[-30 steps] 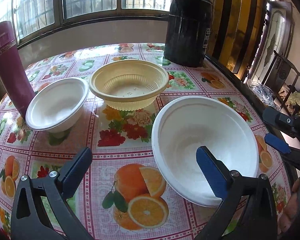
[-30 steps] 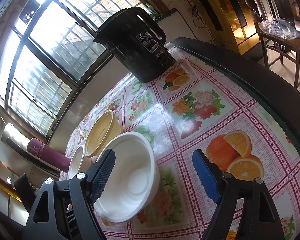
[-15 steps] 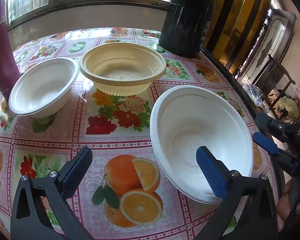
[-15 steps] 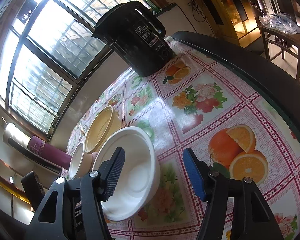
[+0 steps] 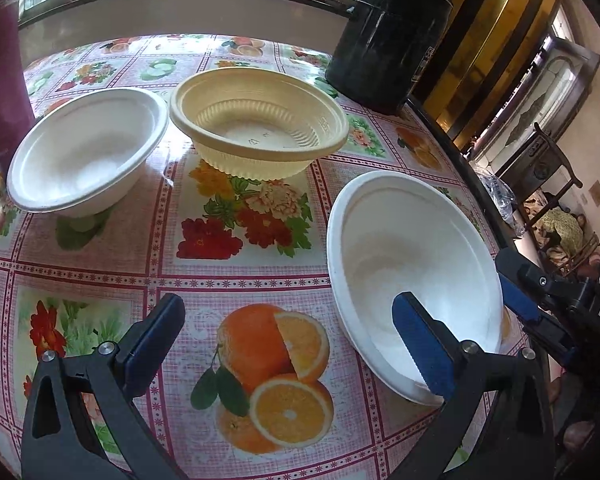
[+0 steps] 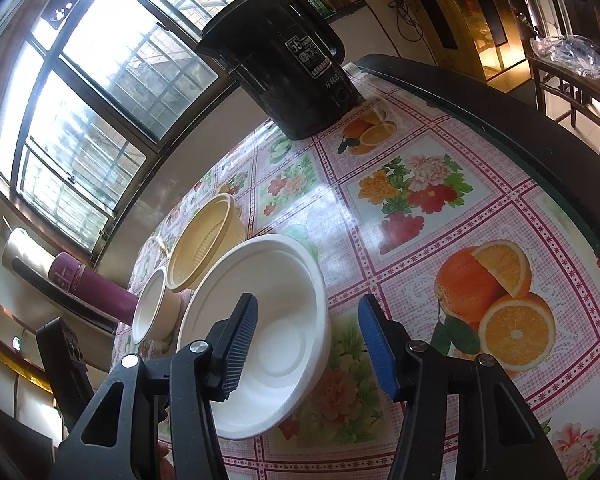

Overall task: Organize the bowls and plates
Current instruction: 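Close the left tool on the white bowl rim while the right tool grips it too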

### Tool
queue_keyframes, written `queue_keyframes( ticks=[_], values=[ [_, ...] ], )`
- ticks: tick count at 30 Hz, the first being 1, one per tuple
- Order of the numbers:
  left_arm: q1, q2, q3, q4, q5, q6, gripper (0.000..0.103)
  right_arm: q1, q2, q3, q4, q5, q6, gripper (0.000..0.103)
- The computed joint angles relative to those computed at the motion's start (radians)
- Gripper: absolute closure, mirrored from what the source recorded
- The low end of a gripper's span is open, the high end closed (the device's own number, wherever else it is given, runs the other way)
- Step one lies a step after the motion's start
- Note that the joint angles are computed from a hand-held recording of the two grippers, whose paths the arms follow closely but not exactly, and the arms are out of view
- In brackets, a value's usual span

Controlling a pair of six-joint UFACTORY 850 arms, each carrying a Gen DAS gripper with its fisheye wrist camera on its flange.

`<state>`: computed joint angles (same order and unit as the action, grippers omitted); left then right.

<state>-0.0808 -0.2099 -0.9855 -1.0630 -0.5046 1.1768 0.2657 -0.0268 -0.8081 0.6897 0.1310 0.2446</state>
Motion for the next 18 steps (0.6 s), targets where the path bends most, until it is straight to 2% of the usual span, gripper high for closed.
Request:
queue_keyframes(
  ticks=[6, 10, 11, 13, 15, 17, 18],
  values=[
    [-0.018, 0.026, 0.025, -0.023, 0.049, 0.062, 0.0, 0.01, -0.008, -0.01, 0.101, 0.005, -0.119, 0.053],
    [-0.016, 0.043, 0.036, -0.071, 0.064, 0.122, 0.017, 0.014, -0.014, -0.019, 0.167, 0.0, -0.195, 0.059],
    [-0.014, 0.043, 0.036, -0.082, 0.064, 0.133, 0.028, 0.016, -0.017, -0.023, 0.2, -0.001, -0.232, 0.06],
    [-0.009, 0.038, 0.031, -0.078, 0.05, 0.128, 0.041, 0.019, -0.021, -0.027, 0.302, 0.001, -0.336, 0.068],
    [-0.004, 0.028, 0.024, -0.073, 0.028, 0.122, 0.049, 0.018, -0.026, -0.031, 0.369, -0.003, -0.401, 0.072],
    [-0.005, 0.02, 0.018, -0.05, 0.014, 0.103, 0.061, 0.017, -0.033, -0.036, 0.415, -0.009, -0.446, 0.079],
    [-0.005, 0.017, 0.017, -0.044, 0.009, 0.097, 0.063, 0.015, -0.035, -0.037, 0.429, -0.011, -0.459, 0.082]
  ],
)
